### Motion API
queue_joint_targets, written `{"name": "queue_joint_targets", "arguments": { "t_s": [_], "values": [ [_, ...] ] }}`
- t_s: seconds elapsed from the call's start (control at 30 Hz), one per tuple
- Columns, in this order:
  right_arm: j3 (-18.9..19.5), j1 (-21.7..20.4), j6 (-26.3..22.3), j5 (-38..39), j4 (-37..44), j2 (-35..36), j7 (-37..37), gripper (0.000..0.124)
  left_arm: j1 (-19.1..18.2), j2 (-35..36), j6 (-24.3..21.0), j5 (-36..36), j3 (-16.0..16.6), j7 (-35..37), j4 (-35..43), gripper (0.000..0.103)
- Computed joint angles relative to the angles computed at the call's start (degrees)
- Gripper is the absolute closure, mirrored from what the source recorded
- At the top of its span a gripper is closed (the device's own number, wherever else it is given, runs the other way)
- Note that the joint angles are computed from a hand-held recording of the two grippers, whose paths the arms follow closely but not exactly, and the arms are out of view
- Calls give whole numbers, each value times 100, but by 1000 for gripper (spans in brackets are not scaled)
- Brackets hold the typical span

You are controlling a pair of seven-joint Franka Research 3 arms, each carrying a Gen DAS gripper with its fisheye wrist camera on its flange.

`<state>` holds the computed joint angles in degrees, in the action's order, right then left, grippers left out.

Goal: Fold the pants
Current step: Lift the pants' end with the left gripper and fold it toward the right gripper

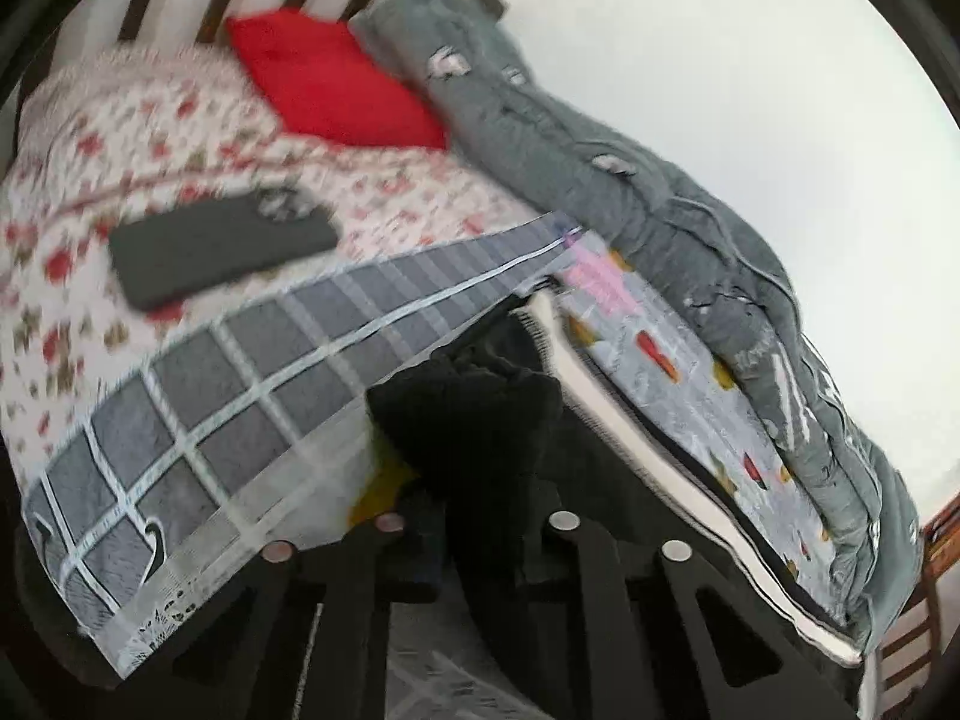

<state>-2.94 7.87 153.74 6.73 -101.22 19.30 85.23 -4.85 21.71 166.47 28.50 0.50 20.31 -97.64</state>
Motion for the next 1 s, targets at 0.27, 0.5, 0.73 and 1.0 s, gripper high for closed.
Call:
{"name": "queue_joint_targets", "arguments": {
  "t_s": [0.27, 0.5, 0.73, 1.0],
  "values": [
    [-41, -159, 405, 144, -422, -289, -153, 68, -557, 192, -539, 801, -2, 226, 1046, 94],
    [32, -486, 664, 636, -972, -713, -645, 68, -990, 777, -1019, 836, -318, 1067, 2232, 94],
    [0, -819, 894, 1332, -1582, -1176, -1146, 68, -1505, 1566, -1592, 343, -546, 1954, 3476, 94],
    [-46, -1001, 958, 2082, -1937, -1425, -1726, 68, -1927, 2412, -2012, -667, -998, 3102, 4468, 94]
  ]
}}
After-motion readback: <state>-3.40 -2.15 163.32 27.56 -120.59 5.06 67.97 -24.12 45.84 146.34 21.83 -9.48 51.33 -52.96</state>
